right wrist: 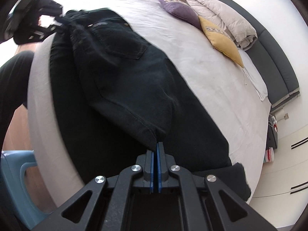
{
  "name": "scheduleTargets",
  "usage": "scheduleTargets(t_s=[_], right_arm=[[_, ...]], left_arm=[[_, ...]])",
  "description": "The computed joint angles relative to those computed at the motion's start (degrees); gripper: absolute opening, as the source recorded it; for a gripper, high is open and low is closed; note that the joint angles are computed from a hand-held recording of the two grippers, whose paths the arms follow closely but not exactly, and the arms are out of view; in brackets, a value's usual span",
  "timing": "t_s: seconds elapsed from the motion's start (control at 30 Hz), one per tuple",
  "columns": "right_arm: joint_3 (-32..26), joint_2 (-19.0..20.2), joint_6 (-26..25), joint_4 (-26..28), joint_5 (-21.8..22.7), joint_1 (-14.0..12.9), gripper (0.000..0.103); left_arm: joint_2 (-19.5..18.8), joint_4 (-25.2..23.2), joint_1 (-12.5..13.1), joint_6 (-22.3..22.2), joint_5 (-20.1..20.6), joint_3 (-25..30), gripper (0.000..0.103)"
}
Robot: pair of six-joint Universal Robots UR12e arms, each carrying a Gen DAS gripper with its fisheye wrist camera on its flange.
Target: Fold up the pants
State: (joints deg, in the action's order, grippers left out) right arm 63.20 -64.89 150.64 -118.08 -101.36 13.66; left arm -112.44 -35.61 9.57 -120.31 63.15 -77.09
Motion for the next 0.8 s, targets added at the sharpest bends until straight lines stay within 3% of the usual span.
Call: scheduleTargets(t_s=[0.17, 0.3, 0.47, 0.8], right_arm=[[2.1, -1.0, 1.3, 0.6, -0.4, 1.1, 0.003], [1.9, -0.8, 2.1, 1.0, 0.3, 1.4, 0.003], [3.3, -1.6, 2.5, -0.2, 0.1, 2.1, 0.003], [6.6, -2.6, 3.9, -0.1, -0.7, 2.4, 0.004]], left_arm=[[1.1, 0.0, 0.9, 0.9, 0.8, -1.9, 0.010], [-0.5, -4.9, 1.0, 2.1, 0.2, 2.0, 0.010], [-0.7, -6.5, 1.2, 2.8, 0.2, 2.9, 0.010], [-0.6, -3.8, 1.6, 4.3, 0.7, 1.1, 0.012]])
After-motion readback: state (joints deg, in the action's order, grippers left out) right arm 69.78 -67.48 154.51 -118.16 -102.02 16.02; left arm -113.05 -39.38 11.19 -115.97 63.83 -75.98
